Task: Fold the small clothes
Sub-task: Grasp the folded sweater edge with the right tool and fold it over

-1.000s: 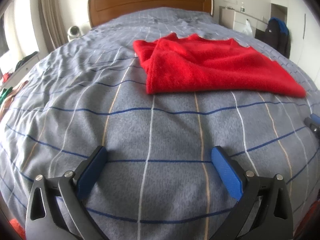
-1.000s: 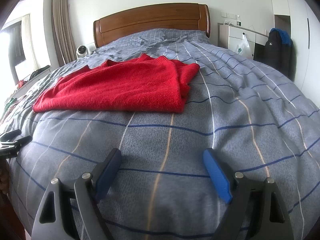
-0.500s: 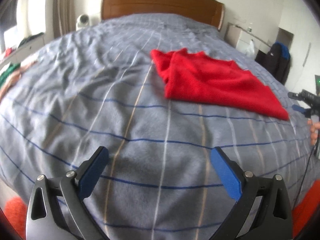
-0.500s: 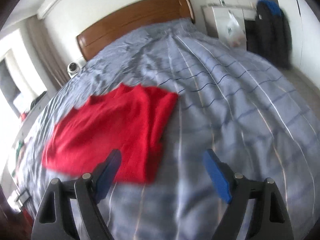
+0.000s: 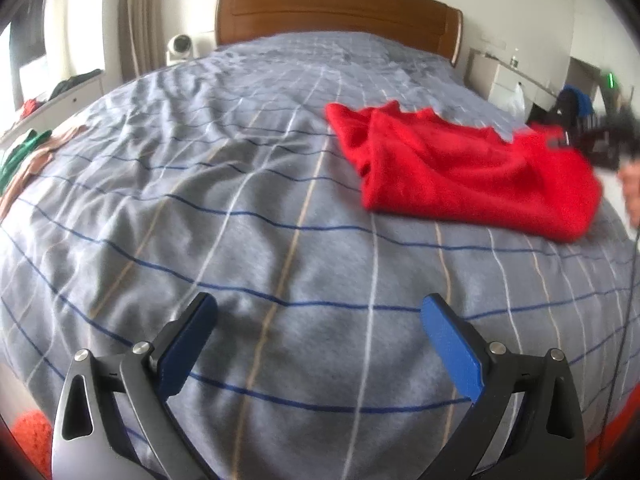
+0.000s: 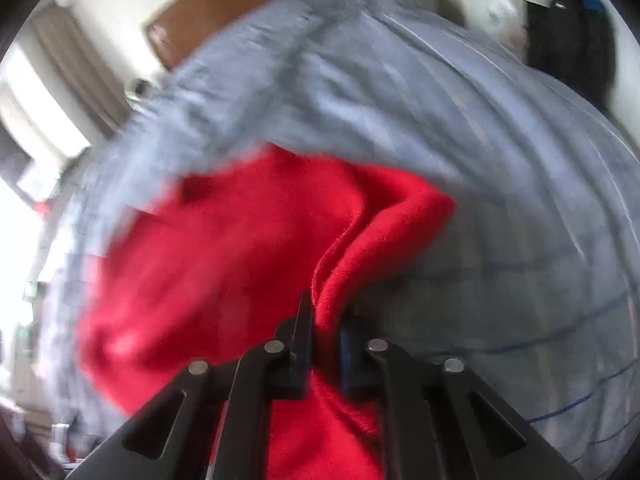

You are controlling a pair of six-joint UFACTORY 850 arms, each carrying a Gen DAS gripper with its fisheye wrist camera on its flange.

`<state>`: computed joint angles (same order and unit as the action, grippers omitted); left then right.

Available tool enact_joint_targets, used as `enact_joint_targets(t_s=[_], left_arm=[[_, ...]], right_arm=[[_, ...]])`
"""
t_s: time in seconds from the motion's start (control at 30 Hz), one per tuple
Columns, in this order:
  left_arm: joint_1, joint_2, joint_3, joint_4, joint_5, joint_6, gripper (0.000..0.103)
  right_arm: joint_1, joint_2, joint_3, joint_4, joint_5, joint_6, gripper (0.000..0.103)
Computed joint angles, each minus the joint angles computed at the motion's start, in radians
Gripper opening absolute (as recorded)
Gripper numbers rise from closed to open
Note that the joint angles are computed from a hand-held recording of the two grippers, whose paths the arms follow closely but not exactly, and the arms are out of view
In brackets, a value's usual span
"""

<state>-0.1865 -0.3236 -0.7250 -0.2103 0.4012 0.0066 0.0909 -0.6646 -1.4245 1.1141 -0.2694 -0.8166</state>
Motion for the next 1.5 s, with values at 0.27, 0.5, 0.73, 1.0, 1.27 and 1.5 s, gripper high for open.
enact_joint_targets(t_s=[0.27,0.5,0.73,1.0,1.27,1.5], left_arm=[[0.028,0.001,-0.001,-0.081,0.015,0.060,0.102],[0.052,0.002,0.003,-0.144,0.020,0.096,0.102],[0.064,-0.002,-0.005,-0.094,0.004,0.028,0.102],[0.058,-0.007,-0.009,-0.108,-0.017,0.044,0.102],[0.048,-0.010,-0.008,-0.145,-0.043,0.102,0.102],[0.053,-0.008,-0.013,-0.041,-0.059,0.006,0.102]], right_arm=[[0.168,-0.166,-0.316,-0.111,-0.162,0.146,0.010],[0.250,-0.307,-0.452,-0.169,-0.193,0.218,0.021],[0.139,-0.224,-0.329,0.339,-0.507,-0.178,0.061],[0.197,-0.117,-0.203,-0.051,-0.154,-0.079,0.040],[0.303,-0.141,-0.113,0.075,-0.164,-0.346,0.035],[0.204,0.074,0.118,0.449,-0.181,-0.708,0.036]])
